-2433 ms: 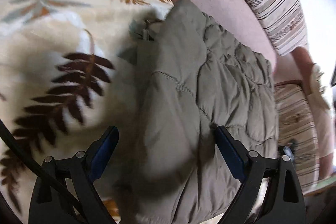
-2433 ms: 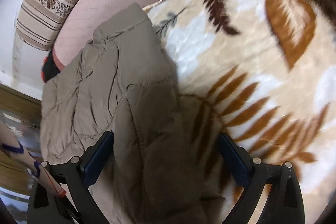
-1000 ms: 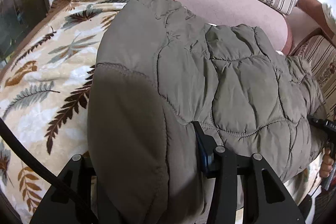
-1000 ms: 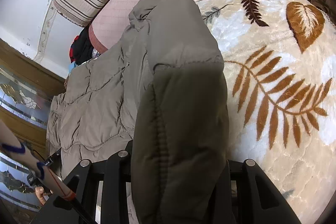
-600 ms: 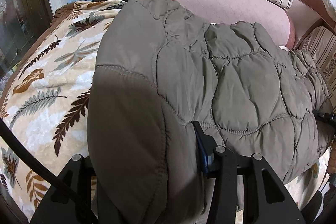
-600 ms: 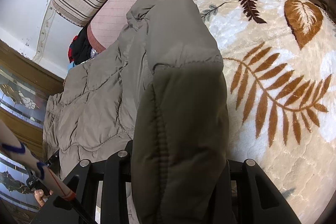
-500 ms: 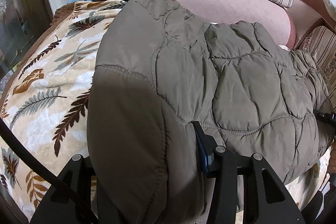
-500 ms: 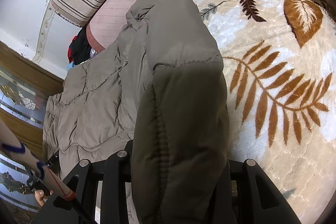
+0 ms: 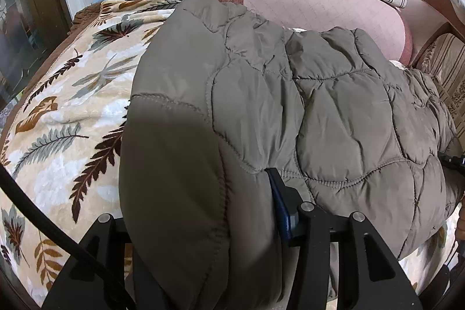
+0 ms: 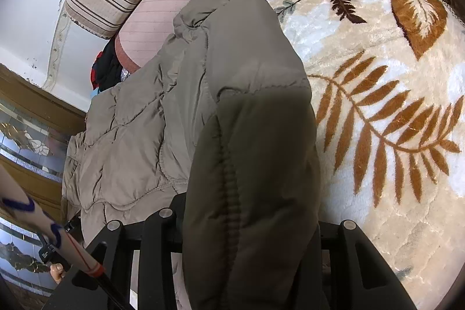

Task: Fold large clothes
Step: 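Hold the folded jacket edge down on the bundle with both tools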

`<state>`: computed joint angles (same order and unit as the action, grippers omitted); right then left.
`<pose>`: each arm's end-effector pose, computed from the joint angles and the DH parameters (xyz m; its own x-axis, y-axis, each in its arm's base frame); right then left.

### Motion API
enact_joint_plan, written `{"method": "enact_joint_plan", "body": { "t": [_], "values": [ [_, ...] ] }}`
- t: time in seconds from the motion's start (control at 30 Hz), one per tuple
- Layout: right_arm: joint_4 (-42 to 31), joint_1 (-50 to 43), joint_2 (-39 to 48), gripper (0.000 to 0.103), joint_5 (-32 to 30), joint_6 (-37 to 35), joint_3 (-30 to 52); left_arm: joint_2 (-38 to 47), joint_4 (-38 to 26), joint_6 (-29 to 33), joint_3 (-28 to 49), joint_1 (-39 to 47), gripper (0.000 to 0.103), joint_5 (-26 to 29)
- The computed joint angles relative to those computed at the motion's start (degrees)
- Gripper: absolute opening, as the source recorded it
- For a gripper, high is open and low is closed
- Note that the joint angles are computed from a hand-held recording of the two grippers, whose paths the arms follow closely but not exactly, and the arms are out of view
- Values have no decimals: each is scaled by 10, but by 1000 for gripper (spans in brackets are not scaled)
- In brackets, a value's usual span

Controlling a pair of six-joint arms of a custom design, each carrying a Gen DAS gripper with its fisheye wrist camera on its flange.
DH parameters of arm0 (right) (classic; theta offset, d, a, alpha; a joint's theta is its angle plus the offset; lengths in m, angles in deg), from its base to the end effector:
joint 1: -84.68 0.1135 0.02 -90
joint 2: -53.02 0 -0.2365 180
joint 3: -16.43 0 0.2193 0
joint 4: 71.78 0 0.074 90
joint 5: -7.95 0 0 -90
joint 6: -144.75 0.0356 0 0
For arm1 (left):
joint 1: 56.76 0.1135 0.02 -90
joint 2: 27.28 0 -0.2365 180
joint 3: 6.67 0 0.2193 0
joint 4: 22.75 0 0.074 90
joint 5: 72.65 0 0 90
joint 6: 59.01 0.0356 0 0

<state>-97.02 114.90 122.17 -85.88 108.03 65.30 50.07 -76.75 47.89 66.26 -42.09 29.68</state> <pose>0.1874 0.1119 0.1804 -0.8036 0.4575 -0.3807 0.1697 0.7893 0.5901 0.2378 0.0544 0.2347 -0.8290 0.0765 -0.5540 0.1064 0.9941 -0.0218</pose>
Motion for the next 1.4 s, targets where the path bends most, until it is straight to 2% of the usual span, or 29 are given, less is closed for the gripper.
{"method": "enact_joint_plan", "body": {
  "t": [0.37, 0.57, 1.1, 1.17, 1.3, 1.4],
  "values": [
    [-4, -8, 45, 43, 1, -4, 34, 38, 21, -3, 19, -14, 51, -15],
    [7, -10, 47, 44, 2, 1, 27, 53, 27, -3, 27, -18, 51, -18],
    [5, 5, 20, 45, 19, 18, 7, 26, 21, 8, 12, -6, 52, -19],
    [-7, 5, 29, 50, 25, 13, 20, 33, 13, 3, 21, -1, 58, -18],
    [-57, 20, 47, 71, 74, 12, 58, 38, -11, 4, 42, 15, 61, -1],
    [-100, 40, 49, 76, 128, 18, 86, 43, -37, 5, 61, 34, 61, 23]
  ]
}}
